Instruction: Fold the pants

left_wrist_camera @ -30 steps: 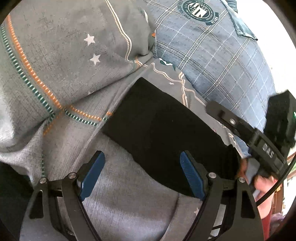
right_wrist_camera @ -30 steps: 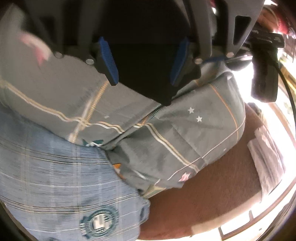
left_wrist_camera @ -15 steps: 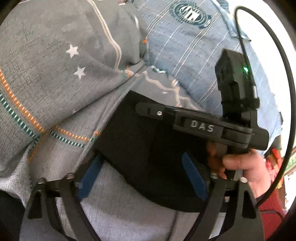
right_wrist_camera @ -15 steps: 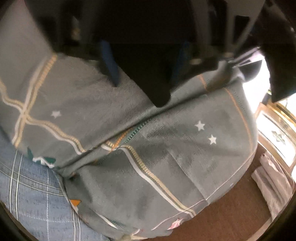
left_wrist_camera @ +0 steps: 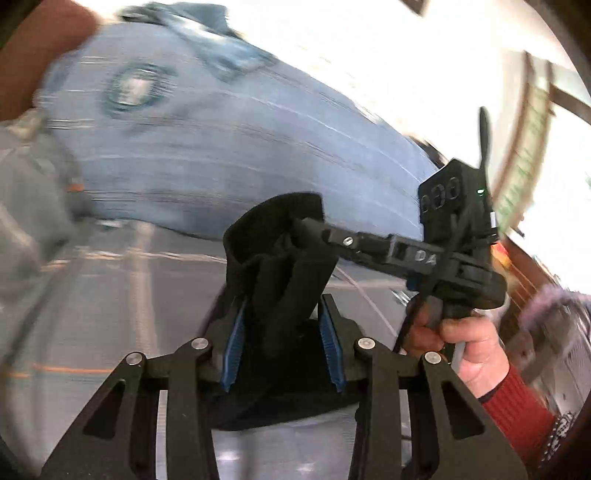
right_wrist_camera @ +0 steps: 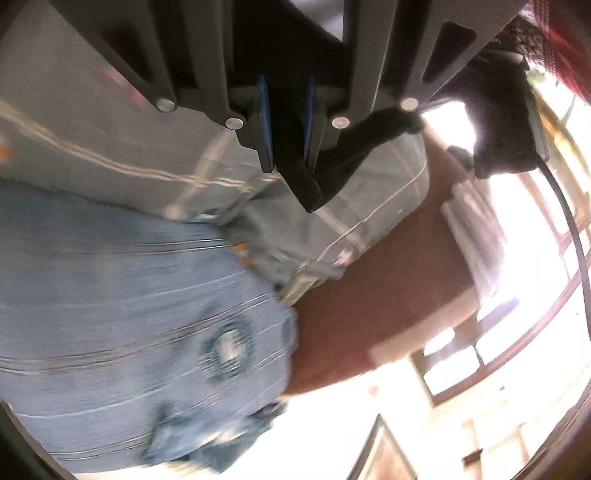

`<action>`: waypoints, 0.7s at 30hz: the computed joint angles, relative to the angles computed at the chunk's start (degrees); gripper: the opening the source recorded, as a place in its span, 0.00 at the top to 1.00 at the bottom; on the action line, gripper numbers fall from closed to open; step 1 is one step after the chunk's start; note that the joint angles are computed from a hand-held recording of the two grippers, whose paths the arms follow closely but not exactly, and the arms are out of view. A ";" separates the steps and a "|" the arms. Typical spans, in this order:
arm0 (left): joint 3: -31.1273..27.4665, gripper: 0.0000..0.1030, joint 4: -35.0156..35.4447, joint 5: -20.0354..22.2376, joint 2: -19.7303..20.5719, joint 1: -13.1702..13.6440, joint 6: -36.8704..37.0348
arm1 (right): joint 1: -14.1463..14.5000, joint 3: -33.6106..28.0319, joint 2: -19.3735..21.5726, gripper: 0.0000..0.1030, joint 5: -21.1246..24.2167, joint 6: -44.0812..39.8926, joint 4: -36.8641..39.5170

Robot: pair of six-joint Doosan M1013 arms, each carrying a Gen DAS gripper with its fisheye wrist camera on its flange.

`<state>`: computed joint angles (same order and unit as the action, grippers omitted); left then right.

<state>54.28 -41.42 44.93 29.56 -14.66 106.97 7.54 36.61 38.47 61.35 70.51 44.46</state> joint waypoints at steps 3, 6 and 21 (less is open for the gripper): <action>-3.50 0.66 -0.39 5.59 2.96 -2.55 2.40 | -2.60 10.63 -5.16 0.87 -5.40 3.20 -2.86; -7.48 0.66 2.26 12.03 6.27 -4.87 2.11 | -3.97 16.30 -7.72 0.82 -8.59 13.54 -13.73; -10.00 0.32 13.57 12.97 5.60 -2.14 0.36 | -4.59 22.85 -11.54 0.28 -9.03 16.35 -7.43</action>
